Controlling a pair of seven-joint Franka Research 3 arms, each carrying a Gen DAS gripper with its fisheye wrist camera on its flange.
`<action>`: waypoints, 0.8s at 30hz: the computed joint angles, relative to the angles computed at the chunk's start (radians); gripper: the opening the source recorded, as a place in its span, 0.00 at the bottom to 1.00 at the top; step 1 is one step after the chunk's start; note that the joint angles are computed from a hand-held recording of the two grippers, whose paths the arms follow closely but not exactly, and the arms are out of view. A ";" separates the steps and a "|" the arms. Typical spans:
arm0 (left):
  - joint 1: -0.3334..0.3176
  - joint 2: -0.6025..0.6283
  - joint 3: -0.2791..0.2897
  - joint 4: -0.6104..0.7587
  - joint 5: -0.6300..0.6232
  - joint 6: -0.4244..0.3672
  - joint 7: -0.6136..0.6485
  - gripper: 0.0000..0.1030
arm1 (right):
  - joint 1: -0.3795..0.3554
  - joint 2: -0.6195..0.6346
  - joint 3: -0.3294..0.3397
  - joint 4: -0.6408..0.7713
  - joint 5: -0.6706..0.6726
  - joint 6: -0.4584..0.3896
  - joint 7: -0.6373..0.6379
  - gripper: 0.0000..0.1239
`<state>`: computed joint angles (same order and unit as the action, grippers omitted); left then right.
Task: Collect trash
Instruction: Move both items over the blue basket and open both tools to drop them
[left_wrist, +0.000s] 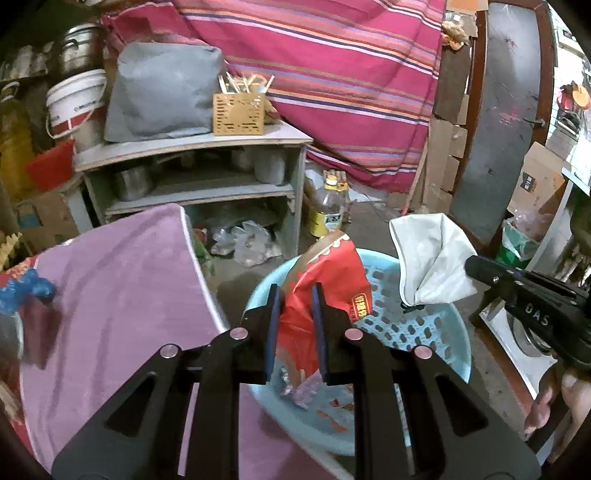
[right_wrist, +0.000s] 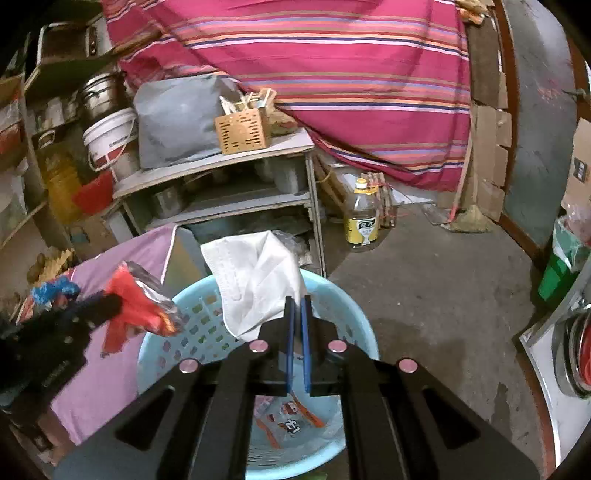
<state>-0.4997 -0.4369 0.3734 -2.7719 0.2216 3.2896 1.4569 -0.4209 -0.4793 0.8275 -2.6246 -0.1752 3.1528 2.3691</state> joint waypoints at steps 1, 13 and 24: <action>-0.021 0.012 0.012 0.009 -0.004 -0.001 -0.003 0.17 | 0.005 -0.003 -0.009 -0.005 0.004 0.003 0.002 0.03; 0.124 -0.017 -0.102 -0.023 0.004 0.002 -0.009 0.60 | 0.003 0.030 -0.009 0.020 -0.012 -0.031 -0.005 0.03; 0.443 -0.213 -0.127 -0.146 0.069 -0.043 0.076 0.89 | -0.082 0.136 0.131 0.143 -0.212 -0.186 0.155 0.63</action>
<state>-0.0562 -0.6503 0.2461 -2.9179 0.2903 3.2463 1.5327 -0.5025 -0.3434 0.9585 -2.4814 -0.3869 2.9666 2.5237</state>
